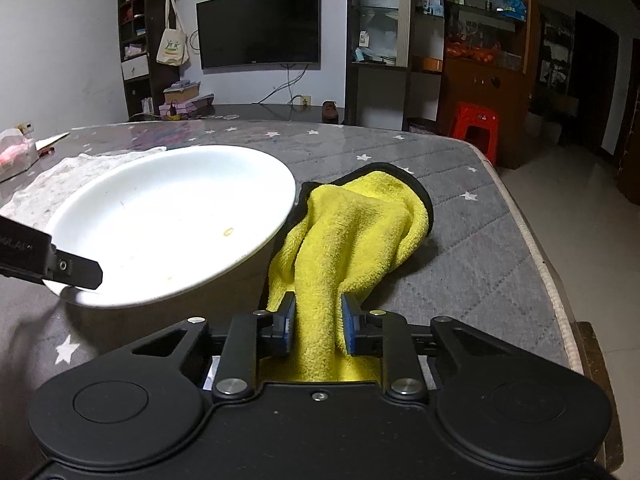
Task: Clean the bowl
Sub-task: 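Grip the white bowl rim with the left gripper and tilt it up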
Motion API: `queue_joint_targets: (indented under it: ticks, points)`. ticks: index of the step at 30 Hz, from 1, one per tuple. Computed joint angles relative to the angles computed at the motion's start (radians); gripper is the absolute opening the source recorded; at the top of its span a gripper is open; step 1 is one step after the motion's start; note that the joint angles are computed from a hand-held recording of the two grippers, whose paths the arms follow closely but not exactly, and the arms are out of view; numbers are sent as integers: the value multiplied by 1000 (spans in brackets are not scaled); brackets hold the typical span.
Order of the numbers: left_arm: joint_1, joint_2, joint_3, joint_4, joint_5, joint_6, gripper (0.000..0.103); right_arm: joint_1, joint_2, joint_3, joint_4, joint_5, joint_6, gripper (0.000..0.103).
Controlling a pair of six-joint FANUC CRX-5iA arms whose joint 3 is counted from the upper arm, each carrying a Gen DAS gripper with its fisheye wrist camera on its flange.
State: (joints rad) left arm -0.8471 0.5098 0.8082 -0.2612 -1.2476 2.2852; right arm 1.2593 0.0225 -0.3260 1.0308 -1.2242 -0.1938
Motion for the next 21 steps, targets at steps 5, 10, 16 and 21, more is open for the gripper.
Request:
queue_joint_targets:
  ticks: [5, 10, 16, 21]
  points:
    - [2, 21, 24, 9, -15, 13, 58, -13, 6, 9, -9, 5, -6, 27]
    - [6, 19, 23, 4, -25, -9, 48, -10, 3, 0, 5, 7, -22, 24]
    - [52, -14, -36, 78, 13, -48, 34, 18, -8, -13, 9, -4, -24, 22]
    - [74, -24, -54, 131, 9, -105, 32, 52, -12, -12, 3, -15, -21, 22]
